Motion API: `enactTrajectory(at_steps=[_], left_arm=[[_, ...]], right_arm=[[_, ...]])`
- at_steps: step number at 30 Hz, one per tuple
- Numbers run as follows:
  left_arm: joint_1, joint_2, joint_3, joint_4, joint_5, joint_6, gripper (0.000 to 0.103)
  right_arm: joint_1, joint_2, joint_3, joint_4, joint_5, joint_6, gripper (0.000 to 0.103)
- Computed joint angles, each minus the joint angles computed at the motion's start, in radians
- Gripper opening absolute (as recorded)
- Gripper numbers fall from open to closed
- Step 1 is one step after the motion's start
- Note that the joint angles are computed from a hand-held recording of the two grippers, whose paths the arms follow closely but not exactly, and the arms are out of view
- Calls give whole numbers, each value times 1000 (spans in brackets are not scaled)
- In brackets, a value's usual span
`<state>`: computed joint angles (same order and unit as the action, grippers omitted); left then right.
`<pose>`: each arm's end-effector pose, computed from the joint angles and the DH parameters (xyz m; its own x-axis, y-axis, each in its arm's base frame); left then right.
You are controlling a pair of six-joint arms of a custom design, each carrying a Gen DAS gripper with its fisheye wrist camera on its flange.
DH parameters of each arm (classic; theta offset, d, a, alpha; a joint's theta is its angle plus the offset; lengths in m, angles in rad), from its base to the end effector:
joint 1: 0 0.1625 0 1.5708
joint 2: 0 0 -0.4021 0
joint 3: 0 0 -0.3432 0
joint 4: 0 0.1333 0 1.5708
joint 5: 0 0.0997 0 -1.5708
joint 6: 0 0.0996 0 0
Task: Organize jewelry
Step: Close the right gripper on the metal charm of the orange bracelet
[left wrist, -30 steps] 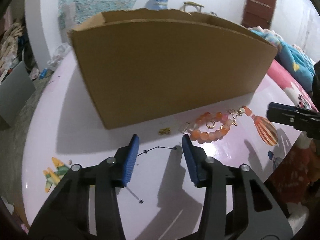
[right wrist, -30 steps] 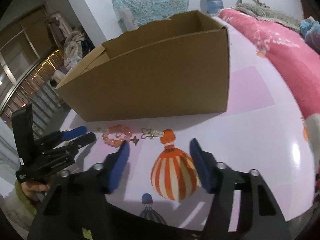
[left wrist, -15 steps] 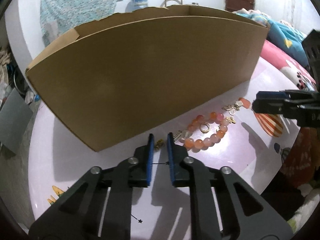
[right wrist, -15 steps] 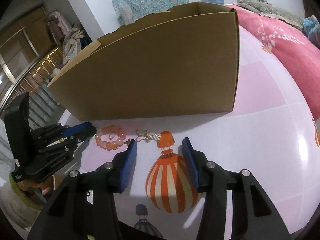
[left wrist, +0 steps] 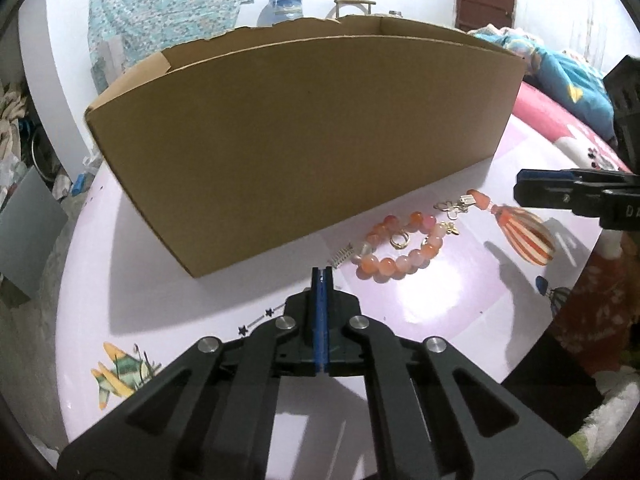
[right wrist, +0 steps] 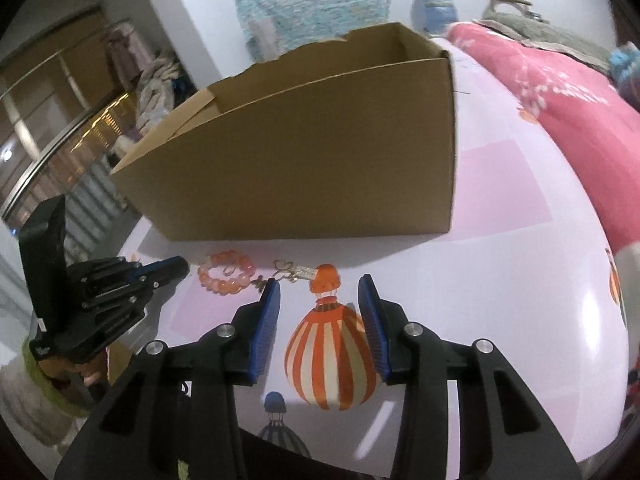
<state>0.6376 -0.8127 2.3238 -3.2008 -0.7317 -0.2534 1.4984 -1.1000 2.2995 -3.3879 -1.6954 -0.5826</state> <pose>-0.2010 -0.4070 0.0576 -0.6537 0.3207 -0.6855 0.6549 0.6936 -0.3000 0.0884 -0.4530 0.1782 -0.8545 -0.3275 0.4032 -0.4924 0.7580 -0.4278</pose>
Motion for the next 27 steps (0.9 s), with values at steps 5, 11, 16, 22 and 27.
enactTrajectory(at_steps=[5,11,16,22,27], left_arm=[[-6,4,17,-29,1,0,0],[1,-1,26,-46,1,1,0],[11,1,23,-63,-2,7,0],[11,7,19,-64,4,13,0],[8,6,23,-66,6,8,0]], right_arm=[[17,7,-61,107,-12,-119,36],[35,32,-143,245,-57,-285,29],[38,36,-186,347,-83,-385,22],[52,37,-192,366,-122,-420,5],[35,8,-145,309,-84,-367,5]])
